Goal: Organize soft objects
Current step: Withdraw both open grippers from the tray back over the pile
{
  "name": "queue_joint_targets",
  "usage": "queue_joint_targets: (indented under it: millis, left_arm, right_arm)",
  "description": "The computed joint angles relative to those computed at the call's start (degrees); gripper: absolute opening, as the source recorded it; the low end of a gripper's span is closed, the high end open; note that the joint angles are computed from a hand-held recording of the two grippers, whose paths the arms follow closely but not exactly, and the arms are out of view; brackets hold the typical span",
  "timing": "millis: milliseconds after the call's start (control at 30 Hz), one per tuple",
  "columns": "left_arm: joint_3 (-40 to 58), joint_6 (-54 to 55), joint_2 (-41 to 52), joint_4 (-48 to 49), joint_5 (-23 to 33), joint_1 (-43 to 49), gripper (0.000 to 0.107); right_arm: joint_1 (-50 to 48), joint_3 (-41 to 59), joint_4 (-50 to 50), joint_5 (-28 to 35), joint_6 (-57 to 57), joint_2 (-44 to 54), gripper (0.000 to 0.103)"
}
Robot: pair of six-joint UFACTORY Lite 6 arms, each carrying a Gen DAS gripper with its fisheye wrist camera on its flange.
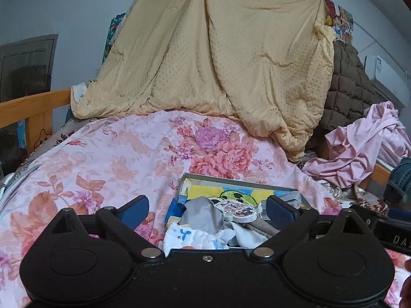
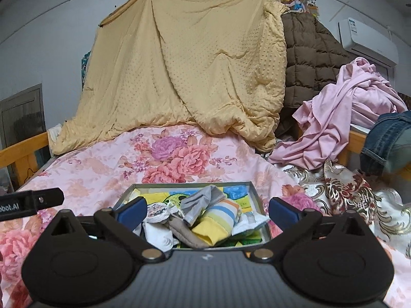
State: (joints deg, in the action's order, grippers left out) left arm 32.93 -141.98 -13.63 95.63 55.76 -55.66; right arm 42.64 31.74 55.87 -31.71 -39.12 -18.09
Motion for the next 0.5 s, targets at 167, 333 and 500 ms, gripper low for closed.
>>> queue_joint_targets:
  millis: [167, 333, 500]
  left_arm:
    - [-2.98, 3.27, -2.37, -6.73, 7.39, -9.34, 0.099]
    - [-4.63, 5.77, -4.23, -13.74, 12.35, -16.86, 0.099]
    - [-5.64, 5.5, -5.5, -19.99, 16.13, -23.61, 0.1]
  right_arm:
    - [5.01, -5.89, 8.17, -2.35, -6.82, -7.32, 0.102]
    - [11.54, -10.14, 17.75, -5.9, -13.88, -13.74, 0.102]
    - [17.84, -13.17, 25.63, -10.28, -19.3, -19.08, 0.103]
